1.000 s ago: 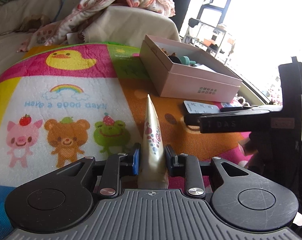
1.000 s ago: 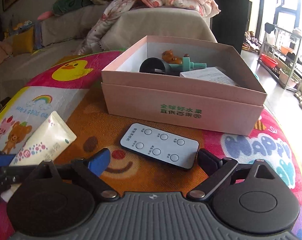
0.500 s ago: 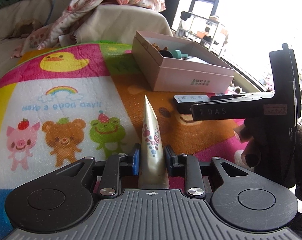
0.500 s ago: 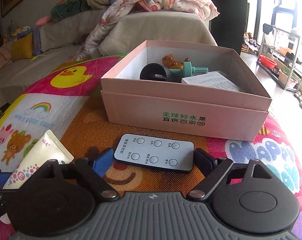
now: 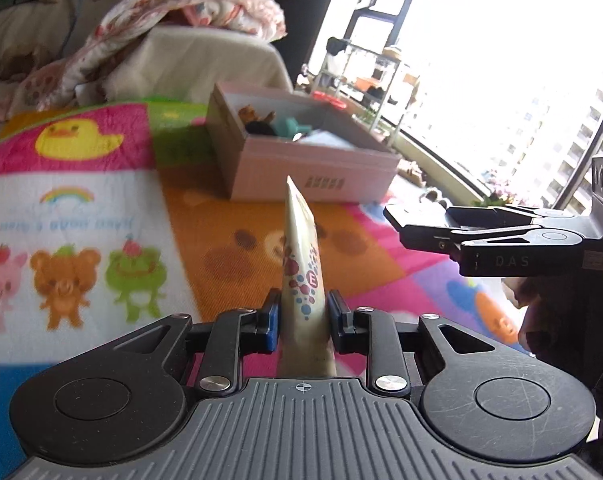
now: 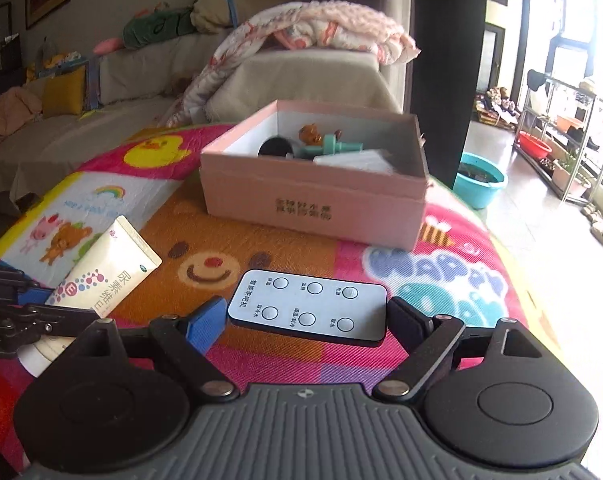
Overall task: Organize rigid objects
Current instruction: 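Lower the remote and cream tube into the pink box and release both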
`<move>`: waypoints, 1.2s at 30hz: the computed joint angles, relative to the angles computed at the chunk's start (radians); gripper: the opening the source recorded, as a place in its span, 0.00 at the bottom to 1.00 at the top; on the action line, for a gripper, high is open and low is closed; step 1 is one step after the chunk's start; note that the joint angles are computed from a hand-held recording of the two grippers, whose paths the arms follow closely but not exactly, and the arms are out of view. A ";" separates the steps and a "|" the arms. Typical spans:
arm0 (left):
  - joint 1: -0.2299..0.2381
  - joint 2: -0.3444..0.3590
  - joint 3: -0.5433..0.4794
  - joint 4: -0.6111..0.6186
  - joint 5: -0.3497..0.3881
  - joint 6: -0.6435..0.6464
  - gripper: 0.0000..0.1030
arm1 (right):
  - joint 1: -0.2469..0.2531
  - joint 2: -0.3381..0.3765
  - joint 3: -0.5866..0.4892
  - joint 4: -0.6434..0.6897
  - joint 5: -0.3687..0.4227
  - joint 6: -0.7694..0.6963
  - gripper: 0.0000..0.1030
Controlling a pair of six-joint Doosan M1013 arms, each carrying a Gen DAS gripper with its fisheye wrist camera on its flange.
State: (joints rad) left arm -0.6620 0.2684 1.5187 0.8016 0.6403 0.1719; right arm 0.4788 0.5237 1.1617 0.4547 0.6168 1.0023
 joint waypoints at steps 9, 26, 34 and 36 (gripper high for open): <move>0.009 -0.001 -0.192 0.245 -0.046 -0.003 0.27 | -0.018 -0.068 -0.041 0.298 -0.213 -0.242 0.84; 0.119 0.114 -0.383 0.056 -0.066 0.171 0.27 | 0.006 0.051 -0.343 -0.024 -0.146 0.076 0.84; 0.241 0.229 -0.435 -0.345 -0.080 0.466 0.27 | 0.017 0.217 -0.483 -0.096 0.025 0.110 0.84; 0.260 0.255 -0.448 -0.439 -0.072 0.524 0.27 | 0.020 0.275 -0.557 -0.137 0.104 0.156 0.84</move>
State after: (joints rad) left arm -0.4020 0.5235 1.0706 0.3621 0.5687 0.6964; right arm 0.4991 0.7992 0.6050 0.3177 0.7212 1.1585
